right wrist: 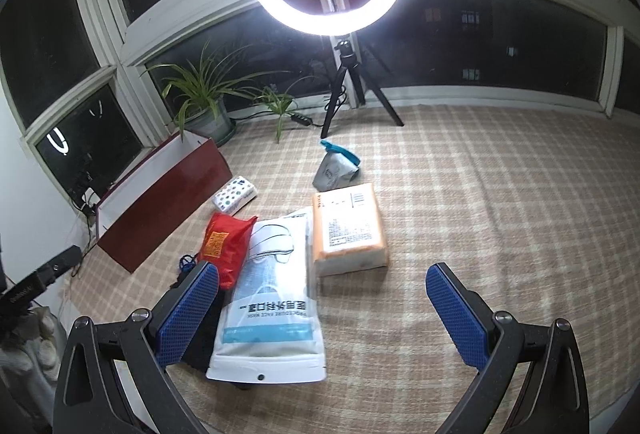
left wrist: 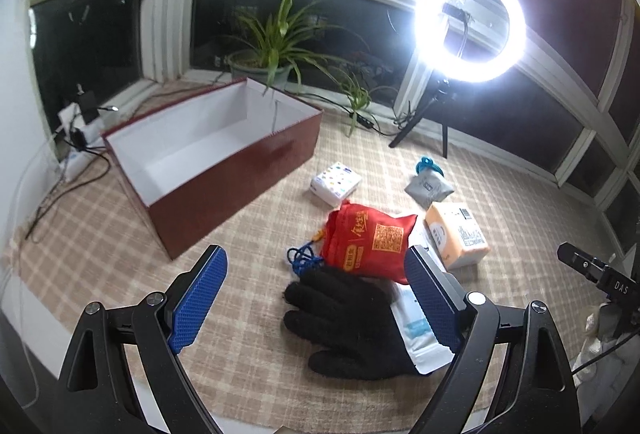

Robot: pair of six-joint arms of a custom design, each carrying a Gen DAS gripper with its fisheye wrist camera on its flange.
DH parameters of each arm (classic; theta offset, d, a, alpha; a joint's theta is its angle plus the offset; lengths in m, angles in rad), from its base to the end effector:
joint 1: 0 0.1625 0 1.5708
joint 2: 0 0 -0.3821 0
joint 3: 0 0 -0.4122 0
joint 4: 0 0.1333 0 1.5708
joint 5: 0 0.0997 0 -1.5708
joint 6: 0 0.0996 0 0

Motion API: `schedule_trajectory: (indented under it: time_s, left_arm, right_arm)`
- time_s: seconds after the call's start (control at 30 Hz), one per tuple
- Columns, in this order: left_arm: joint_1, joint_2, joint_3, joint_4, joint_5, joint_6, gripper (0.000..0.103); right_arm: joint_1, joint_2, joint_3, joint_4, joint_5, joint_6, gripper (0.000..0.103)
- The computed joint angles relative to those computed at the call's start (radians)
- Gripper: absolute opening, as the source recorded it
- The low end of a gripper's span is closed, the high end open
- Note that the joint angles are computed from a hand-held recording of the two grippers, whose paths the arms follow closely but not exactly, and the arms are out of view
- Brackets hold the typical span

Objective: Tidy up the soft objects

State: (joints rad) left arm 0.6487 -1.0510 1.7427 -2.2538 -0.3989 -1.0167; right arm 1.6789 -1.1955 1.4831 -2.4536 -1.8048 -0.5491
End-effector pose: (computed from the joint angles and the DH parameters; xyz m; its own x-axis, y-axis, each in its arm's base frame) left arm -0.3474 -0.5458 0.1917 -0.7977 -0.3483 -0.4922 0.2252 0.5852 -0.7790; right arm 0.1821 -0.6564 0.3768 -0.7902 -0.4089 0.4564 -0.5883 0.7149 -0.3780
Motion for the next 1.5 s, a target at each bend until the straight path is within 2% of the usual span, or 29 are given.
schedule_trajectory:
  time_s: [0.23, 0.3, 0.5, 0.67, 0.8, 0.97, 1.13, 1.3, 1.37, 1.5]
  left_arm:
    - [0.065, 0.013, 0.016, -0.311, -0.128, 0.304, 0.090]
    - [0.082, 0.018, 0.014, -0.353, -0.152, 0.365, 0.090]
    - [0.148, 0.027, 0.001, -0.445, -0.290, 0.538, 0.089]
    - [0.206, 0.047, -0.029, -0.464, -0.423, 0.640, 0.081]
    - [0.261, 0.071, -0.064, -0.466, -0.553, 0.662, 0.075]
    - [0.303, 0.108, -0.122, -0.424, -0.631, 0.718, 0.067]
    - [0.337, 0.135, -0.170, -0.385, -0.715, 0.751, 0.062]
    - [0.357, 0.157, -0.209, -0.340, -0.743, 0.769, 0.062]
    - [0.366, 0.168, -0.227, -0.316, -0.758, 0.770, 0.062]
    - [0.379, 0.181, -0.249, -0.294, -0.781, 0.776, 0.062]
  right_arm:
    - [0.011, 0.037, -0.019, 0.040, -0.001, 0.044, 0.102]
    - [0.015, 0.054, -0.029, 0.057, -0.004, 0.067, 0.102]
    - [0.031, 0.099, -0.050, 0.062, -0.019, 0.096, 0.102]
    - [0.040, 0.149, -0.098, 0.112, -0.002, 0.163, 0.099]
    - [0.046, 0.197, -0.140, 0.159, 0.005, 0.206, 0.095]
    - [0.047, 0.273, -0.210, 0.231, 0.014, 0.254, 0.079]
    - [0.036, 0.349, -0.294, 0.333, 0.043, 0.342, 0.062]
    - [0.039, 0.397, -0.346, 0.366, 0.033, 0.359, 0.058]
    - [0.040, 0.417, -0.373, 0.388, 0.033, 0.369, 0.052]
    - [0.037, 0.444, -0.413, 0.431, 0.039, 0.385, 0.051]
